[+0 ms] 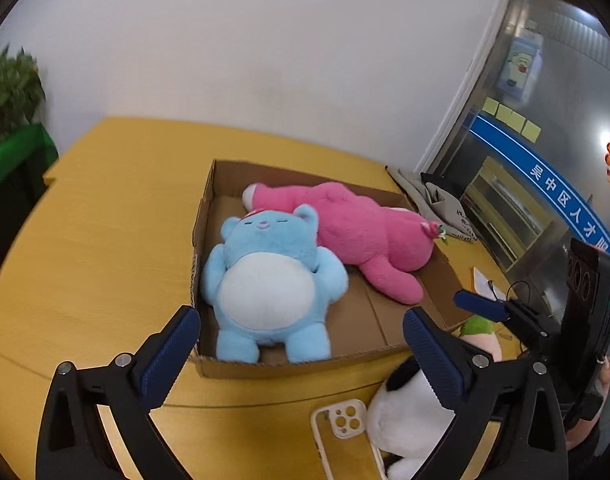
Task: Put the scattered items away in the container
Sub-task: 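Move both open tools to the white panda plush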
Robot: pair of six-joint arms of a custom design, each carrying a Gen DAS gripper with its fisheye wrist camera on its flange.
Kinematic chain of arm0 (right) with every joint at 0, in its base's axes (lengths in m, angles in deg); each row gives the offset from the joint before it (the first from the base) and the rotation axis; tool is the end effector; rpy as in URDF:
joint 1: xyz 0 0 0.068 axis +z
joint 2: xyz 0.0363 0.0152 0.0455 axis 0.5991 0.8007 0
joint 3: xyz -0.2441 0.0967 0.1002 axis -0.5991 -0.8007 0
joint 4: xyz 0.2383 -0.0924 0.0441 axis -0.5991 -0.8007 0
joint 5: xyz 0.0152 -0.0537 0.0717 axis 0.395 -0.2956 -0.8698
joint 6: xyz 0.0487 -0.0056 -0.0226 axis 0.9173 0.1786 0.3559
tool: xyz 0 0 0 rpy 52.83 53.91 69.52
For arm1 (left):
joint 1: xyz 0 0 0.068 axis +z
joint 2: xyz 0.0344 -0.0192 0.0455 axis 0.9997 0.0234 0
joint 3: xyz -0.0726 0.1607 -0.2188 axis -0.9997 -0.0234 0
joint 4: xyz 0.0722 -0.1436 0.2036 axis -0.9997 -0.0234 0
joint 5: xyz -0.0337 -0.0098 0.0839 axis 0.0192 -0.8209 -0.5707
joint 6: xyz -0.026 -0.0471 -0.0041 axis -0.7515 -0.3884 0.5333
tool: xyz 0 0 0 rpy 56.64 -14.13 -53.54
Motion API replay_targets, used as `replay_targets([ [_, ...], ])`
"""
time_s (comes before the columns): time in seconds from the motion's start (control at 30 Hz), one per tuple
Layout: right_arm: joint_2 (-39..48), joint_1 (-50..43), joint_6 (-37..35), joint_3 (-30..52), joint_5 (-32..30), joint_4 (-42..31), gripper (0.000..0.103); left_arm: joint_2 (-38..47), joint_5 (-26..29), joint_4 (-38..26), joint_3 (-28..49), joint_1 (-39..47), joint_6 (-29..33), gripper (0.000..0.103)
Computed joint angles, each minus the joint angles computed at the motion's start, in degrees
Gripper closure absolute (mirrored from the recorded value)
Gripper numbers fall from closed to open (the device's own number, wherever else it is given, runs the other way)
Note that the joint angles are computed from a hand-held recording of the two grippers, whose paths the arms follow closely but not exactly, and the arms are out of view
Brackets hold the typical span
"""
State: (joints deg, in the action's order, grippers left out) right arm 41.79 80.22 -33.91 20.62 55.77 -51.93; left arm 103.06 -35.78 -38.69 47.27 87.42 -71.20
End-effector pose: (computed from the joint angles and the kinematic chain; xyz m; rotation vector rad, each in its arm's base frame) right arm 0.1664 0.1473 0.2343 -0.4162 2.2916 0.2981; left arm 0.1775 -0.0123 0.2466 -0.0836 2.2613 -0.3934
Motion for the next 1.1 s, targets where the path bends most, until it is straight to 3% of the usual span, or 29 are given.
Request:
replay_targets([
  [0.1,-10.2,-0.2,0.1,-3.0,2.8,-5.1,0.018,-6.7,-11.0,-4.1,-0.4,-11.1,-6.0,0.0],
  [0.2,-14.0,0.9,0.6,-3.4,6.9,-8.2,0.017,-9.4,-20.3,-6.7,-0.4,-23.1,-12.5,0.0],
  [0.43,-28.3,0.7,1.3,-5.2,9.4,-20.8,0.017,-5.6,-35.9,-8.7,1.6,-46.0,-24.6,0.0],
  [0.67,-37.3,-7.7,-2.6,-6.0,2.2,-25.5,0.017,-1.7,-42.6,-10.9,4.1,-56.0,-30.7,0.0],
  [0.8,-38.9,-8.0,-3.1,-6.5,2.7,-26.4,0.017,-0.2,-44.2,-11.4,4.6,-58.3,-32.6,0.0],
  [1.1,-39.7,-12.7,-5.3,-7.9,-0.9,-25.5,0.017,0.7,-43.2,-10.4,3.8,-57.9,-33.1,0.0],
])
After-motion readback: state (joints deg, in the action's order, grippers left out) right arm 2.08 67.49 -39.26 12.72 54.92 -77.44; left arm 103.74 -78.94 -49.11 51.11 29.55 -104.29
